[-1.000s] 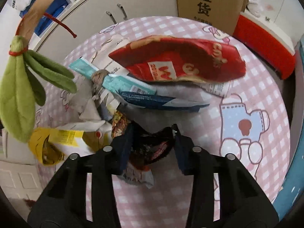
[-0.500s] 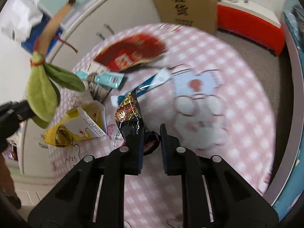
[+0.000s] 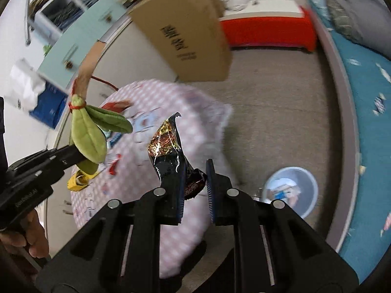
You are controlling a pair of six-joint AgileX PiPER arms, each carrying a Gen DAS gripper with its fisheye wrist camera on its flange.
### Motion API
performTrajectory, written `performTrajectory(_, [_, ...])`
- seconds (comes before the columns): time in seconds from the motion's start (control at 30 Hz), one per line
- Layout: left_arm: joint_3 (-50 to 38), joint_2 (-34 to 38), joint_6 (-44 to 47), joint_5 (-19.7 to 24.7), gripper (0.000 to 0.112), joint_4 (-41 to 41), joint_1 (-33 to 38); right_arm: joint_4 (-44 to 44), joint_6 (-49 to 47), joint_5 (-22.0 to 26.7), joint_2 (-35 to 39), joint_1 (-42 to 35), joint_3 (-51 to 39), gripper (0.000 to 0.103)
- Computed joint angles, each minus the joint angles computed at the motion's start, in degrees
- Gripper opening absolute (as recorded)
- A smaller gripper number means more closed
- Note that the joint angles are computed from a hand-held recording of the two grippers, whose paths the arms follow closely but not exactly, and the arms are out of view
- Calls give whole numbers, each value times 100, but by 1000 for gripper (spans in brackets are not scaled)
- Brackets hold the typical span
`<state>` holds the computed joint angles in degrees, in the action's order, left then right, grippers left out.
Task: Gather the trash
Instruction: 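Carry both items over the blue bin and open both grippers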
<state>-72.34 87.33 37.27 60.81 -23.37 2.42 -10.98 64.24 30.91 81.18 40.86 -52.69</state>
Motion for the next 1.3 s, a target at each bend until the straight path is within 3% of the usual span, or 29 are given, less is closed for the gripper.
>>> performTrajectory(0.3, [321,161,-1533,-364,5,652,-2374,-396,705,998,-2497,-549,1827,16])
performTrajectory(0.5, [176,573,-2121,-481,6,1010,-3462,-44,212,1799,-3887,-1319,2407,16])
performTrajectory(0.63, [-92,867,-2368,-361,14,1159,-3860,283,-266,2139,-4448,-1906,2586,16])
performTrajectory(0.67, [-153,940,-2448,-320,17,1206,-3947,387,-408,2165,-4518,-2050,2623,16])
performTrajectory(0.77, [-281,1076,-2487,-239,43,1233,-4026,945,-1359,2195,-4651,-2914,2716,16])
performTrajectory(0.83, [-325,1107,-2542,-218,57,1309,-4076,991,-1417,2208,-4684,-2986,2763,16])
performTrajectory(1.07, [-349,987,-2766,-289,69,1658,-4099,1106,-1462,1893,-4393,-2873,2805,16])
performTrajectory(1.3, [-222,751,-2815,-349,71,1841,-3830,854,-938,1460,-3888,-2206,2737,16])
